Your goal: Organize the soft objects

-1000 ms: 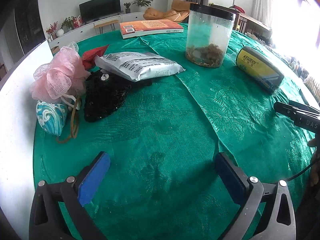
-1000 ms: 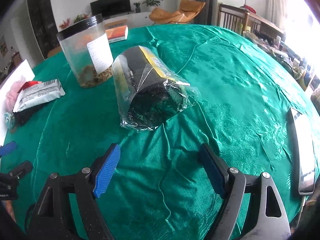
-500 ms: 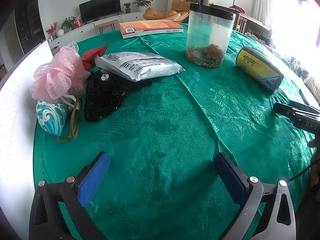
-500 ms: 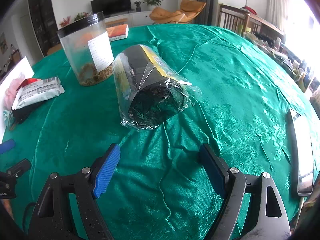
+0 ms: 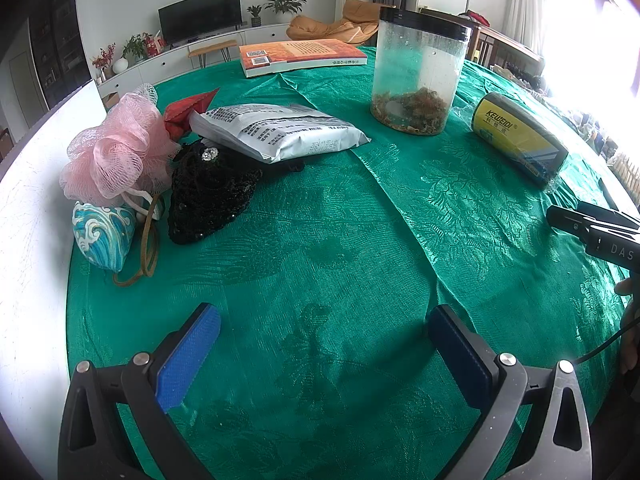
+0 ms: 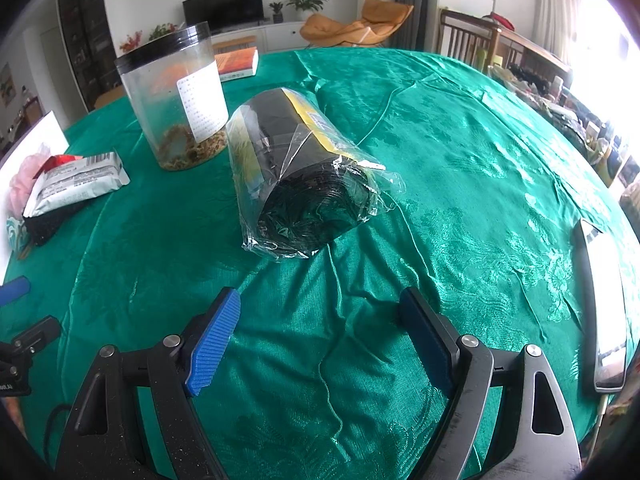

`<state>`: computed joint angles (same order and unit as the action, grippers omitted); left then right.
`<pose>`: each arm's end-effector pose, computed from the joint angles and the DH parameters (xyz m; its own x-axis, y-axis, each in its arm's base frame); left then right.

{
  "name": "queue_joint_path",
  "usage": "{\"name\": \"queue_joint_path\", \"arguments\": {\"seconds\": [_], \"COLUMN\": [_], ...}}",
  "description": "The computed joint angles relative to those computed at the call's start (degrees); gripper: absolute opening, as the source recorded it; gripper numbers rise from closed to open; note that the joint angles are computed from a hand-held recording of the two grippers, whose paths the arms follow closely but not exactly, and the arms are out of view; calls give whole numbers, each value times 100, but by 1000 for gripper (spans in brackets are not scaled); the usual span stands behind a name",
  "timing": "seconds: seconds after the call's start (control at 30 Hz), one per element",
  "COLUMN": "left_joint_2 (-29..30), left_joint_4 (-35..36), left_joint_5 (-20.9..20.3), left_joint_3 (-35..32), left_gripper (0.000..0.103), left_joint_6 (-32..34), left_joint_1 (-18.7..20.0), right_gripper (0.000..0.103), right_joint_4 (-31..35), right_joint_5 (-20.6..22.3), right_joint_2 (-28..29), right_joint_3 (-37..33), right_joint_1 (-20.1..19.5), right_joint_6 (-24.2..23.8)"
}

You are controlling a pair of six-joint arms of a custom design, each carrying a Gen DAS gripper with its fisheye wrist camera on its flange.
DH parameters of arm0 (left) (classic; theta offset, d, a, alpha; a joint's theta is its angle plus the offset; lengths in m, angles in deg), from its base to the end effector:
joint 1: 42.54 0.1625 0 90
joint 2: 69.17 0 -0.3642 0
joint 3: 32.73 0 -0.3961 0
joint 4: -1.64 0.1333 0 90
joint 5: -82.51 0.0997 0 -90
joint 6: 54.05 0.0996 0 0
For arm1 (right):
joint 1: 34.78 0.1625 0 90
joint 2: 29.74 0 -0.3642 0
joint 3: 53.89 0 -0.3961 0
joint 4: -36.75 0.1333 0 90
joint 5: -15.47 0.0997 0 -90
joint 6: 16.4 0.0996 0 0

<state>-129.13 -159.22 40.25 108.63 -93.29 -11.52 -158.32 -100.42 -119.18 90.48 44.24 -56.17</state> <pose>-0.1738 -0.3461 0.0020 -0.7115 0.1799 -0.6792 0.5067 0.8011 -0.3186 0.0189 -0.3743 0.2216 -0.7078 -0.0179 0.7061 -0.4303 0.8037 -0.4110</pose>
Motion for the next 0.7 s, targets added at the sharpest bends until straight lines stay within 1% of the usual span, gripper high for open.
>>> {"name": "queue_joint_path", "arguments": {"seconds": [0.2, 0.23, 0.3, 0.33, 0.4, 0.47, 0.53, 0.57, 0.63, 0.67, 0.7], "left_joint_2": [-18, -66, -319, -441, -709, -783, -561, -343, 159, 384, 582], "left_joint_4": [75, 243, 1158, 1425, 1781, 2218, 2542, 2810, 3362, 3571, 3724], "left_joint_5": [-1, -50, -489, -606, -473, -288, -139, -67, 99, 104, 17], "left_joint_3": [-12, -64, -403, -523, -698, -1077, -1619, -1974, -2654, -2940, -3190], "left_gripper": [103, 103, 102, 102, 102, 102, 103, 103, 103, 103, 103], "left_joint_6": [-10, -3, 75, 169, 393, 827, 1526, 1818, 2128, 2205, 2309], "left_joint_1": [-3, 25, 192, 189, 13, -67, 47, 184, 496, 658, 814], "right_gripper": [84, 85, 85, 85, 85, 85, 85, 85, 85, 85, 85], "right_joint_4": [0, 0, 1, 1, 0, 3, -8, -28, -33, -34, -39], "right_joint_5": [-3, -3, -4, -4, -6, -10, -35, -60, -77, -78, -82], "right_joint_2": [3, 3, 5, 5, 5, 9, 26, 46, 65, 71, 82], "right_joint_3": [-2, -2, -4, -4, -2, -9, -11, -12, -17, -19, -20], "right_joint_1": [3, 3, 4, 4, 6, 8, 21, 34, 49, 53, 62], "right_joint_6": [2, 2, 3, 3, 4, 4, -5, -14, -18, -13, -7]}}
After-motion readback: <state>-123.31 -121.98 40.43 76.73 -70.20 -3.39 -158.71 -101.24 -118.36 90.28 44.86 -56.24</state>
